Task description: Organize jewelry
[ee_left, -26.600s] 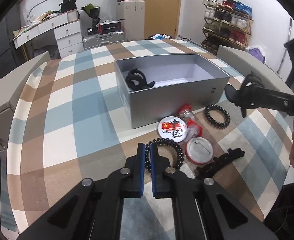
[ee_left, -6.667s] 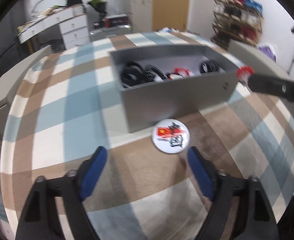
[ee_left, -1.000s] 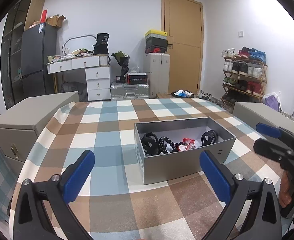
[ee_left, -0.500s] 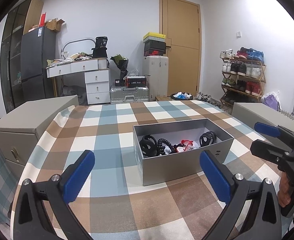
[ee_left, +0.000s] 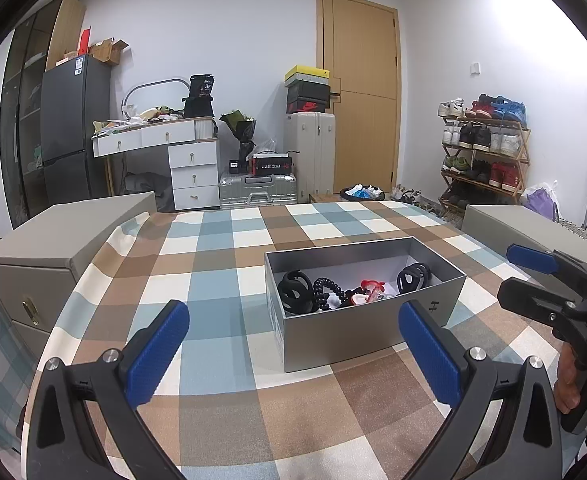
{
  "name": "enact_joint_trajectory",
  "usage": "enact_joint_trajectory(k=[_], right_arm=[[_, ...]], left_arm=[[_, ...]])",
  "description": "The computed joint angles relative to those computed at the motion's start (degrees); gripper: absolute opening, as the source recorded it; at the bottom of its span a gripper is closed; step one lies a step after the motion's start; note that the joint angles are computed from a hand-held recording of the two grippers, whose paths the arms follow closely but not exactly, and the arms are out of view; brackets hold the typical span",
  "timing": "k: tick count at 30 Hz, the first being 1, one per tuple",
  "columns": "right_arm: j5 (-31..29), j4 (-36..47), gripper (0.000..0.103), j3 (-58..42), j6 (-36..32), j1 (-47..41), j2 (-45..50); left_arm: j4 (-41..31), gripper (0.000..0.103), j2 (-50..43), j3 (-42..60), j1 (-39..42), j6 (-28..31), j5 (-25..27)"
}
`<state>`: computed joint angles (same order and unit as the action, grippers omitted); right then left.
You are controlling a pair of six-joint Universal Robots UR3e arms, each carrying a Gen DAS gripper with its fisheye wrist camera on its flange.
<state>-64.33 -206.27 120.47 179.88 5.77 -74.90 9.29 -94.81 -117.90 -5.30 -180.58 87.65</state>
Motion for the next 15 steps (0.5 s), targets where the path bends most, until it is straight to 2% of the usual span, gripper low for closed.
enact_joint_trajectory(k=[15], right_arm=[[0.20, 0.27, 0.103, 0.12, 0.00, -0.24, -0.24]], left_arm=[[-0.18, 0.102, 0.15, -0.04, 0.08, -0.01, -0.06]])
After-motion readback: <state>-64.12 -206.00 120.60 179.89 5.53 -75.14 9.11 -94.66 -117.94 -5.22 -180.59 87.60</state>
